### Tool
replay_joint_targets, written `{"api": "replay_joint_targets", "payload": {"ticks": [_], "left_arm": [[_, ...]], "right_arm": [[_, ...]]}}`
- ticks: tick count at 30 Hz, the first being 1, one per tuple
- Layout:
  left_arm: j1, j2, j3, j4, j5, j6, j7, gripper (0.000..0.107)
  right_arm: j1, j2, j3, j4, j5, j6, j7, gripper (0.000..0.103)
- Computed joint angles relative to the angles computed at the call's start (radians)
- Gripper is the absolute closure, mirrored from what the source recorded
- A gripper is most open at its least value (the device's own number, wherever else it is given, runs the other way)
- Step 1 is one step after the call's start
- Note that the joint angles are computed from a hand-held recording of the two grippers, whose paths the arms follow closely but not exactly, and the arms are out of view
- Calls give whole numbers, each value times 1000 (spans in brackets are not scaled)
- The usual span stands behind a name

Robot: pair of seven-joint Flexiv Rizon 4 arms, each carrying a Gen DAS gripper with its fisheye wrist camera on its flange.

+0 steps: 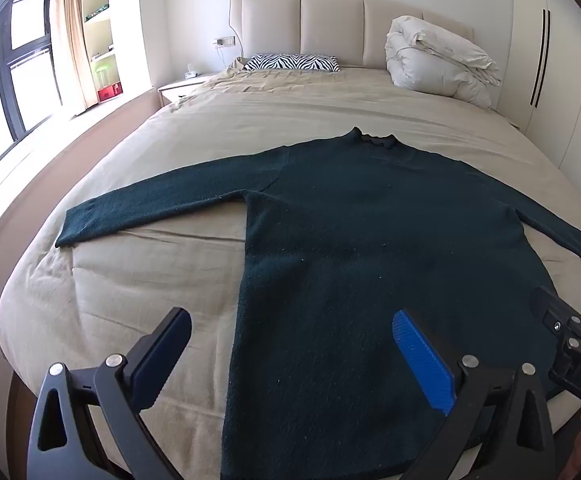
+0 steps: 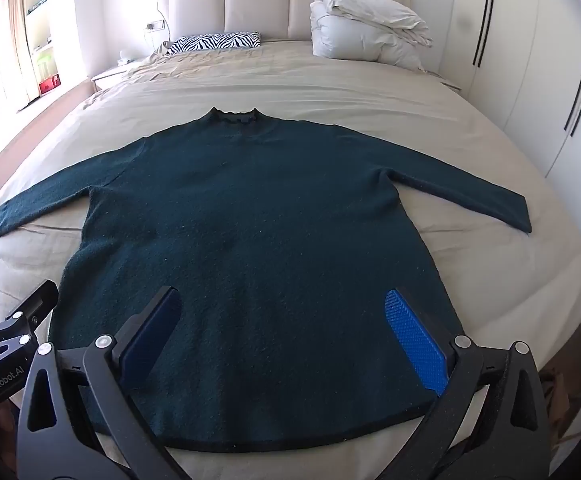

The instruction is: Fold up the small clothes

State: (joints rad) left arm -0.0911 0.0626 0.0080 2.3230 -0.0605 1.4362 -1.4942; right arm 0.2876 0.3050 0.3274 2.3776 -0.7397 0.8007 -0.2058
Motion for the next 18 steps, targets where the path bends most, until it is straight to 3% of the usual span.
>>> {"api": "replay_joint_targets", "payload": {"ticks": [18], "left_arm": [[4, 1, -2, -3, 33, -12, -27, 4]], "right_arm": [[2, -6, -2, 1, -2, 2, 12, 0]]}}
